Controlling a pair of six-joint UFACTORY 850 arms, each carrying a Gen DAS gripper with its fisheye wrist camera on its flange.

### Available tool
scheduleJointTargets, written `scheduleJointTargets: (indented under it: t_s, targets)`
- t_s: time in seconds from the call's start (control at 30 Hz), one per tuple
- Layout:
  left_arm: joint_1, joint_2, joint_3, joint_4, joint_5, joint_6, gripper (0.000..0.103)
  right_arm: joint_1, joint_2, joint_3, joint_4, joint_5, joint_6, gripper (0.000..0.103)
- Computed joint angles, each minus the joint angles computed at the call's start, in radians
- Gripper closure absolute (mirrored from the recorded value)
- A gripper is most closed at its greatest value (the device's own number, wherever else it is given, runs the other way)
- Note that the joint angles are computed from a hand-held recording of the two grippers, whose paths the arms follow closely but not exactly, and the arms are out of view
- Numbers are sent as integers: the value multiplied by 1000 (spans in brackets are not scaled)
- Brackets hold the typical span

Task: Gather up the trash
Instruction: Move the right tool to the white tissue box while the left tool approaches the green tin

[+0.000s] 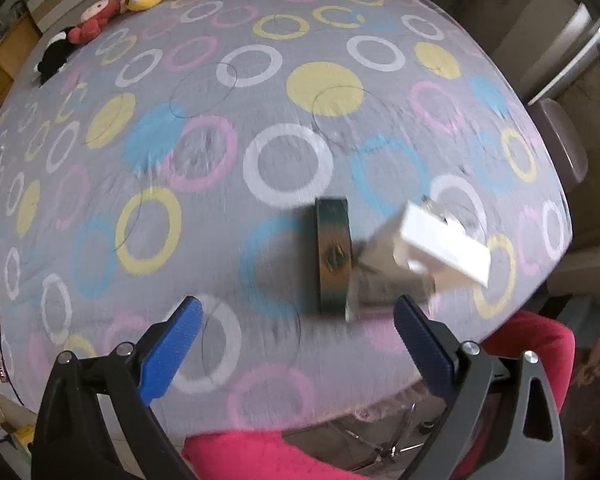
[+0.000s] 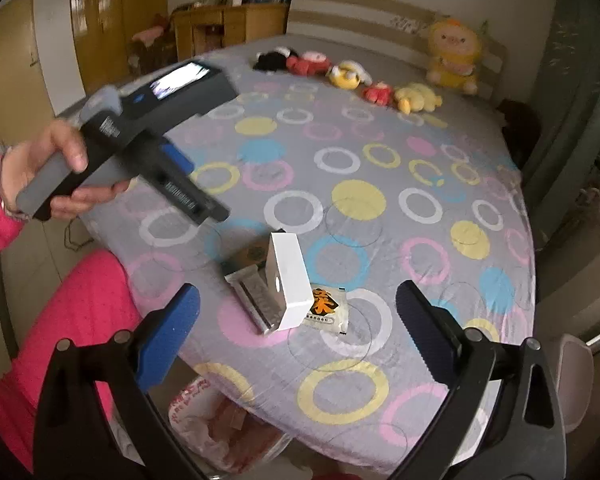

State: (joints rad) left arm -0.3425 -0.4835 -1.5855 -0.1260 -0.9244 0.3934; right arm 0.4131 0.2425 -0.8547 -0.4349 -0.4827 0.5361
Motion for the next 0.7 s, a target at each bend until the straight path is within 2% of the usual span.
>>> scheduleJointTargets:
  t_s: [0.1,0.27,0.7]
  targets:
    - [-7,-79,-83,0,-46,-9,9,-39,-56,-14,130,41,-142,7]
    - [-27,-178,-175,31,-81,-32,9,-71,-147,-50,305,69,-349,7]
    - [-40,-335,-321,4,-149,-40,9,-107,-275,-89,497,92,-570,7]
